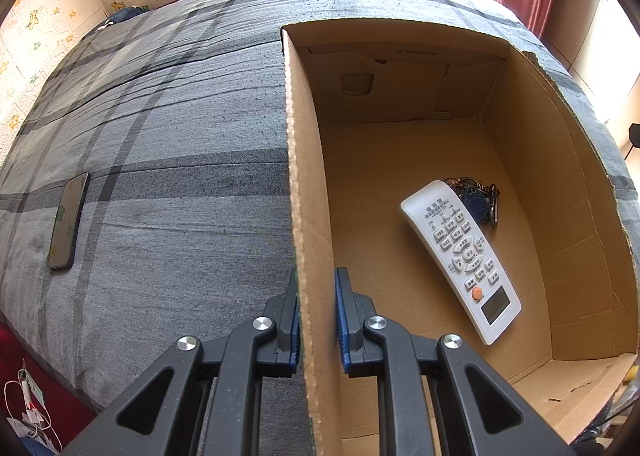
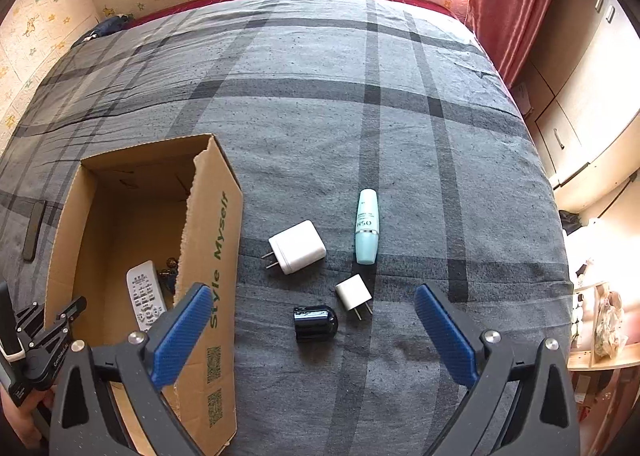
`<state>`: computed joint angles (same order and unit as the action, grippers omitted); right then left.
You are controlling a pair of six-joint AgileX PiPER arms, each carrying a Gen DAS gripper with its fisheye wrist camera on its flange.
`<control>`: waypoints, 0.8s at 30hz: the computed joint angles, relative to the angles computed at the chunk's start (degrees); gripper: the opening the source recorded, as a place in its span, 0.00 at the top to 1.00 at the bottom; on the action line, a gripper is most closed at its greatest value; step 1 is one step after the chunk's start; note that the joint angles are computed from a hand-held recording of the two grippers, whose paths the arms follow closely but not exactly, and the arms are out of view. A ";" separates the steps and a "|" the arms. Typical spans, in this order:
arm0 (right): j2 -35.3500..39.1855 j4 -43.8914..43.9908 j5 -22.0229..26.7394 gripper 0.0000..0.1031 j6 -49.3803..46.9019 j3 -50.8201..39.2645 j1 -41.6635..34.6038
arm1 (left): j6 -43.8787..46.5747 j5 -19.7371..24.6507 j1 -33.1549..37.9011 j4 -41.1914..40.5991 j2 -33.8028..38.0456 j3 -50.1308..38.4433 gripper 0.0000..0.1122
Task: Organize rigid objects
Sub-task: 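Move the right gripper back toward the small white charger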
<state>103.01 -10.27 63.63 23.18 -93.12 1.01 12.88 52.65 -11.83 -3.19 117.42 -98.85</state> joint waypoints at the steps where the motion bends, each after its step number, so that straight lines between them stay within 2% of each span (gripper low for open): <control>1: -0.03 -0.20 -0.56 0.00 0.28 0.70 -0.48 | -0.01 0.02 -0.02 0.08 0.01 -0.04 0.86; 5: 0.30 -1.54 -2.65 0.00 1.65 3.73 -2.05 | -0.06 0.04 -0.07 0.15 0.07 -0.04 0.86; 8: 0.99 1.92 -4.39 0.00 0.20 5.44 -4.49 | -0.07 0.02 -0.11 0.30 0.08 -0.03 0.86; 11: 2.33 1.80 -5.62 0.00 0.54 6.55 -5.44 | -0.26 0.18 -0.21 0.46 0.23 -0.27 0.86; 24: 9.52 4.35 -10.52 0.00 -0.51 8.49 -9.48 | -0.87 0.41 -0.58 1.10 0.17 -0.32 0.86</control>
<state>112.52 -5.92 53.11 22.66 -84.63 -8.47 12.01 53.06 -12.41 -2.09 117.59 -99.17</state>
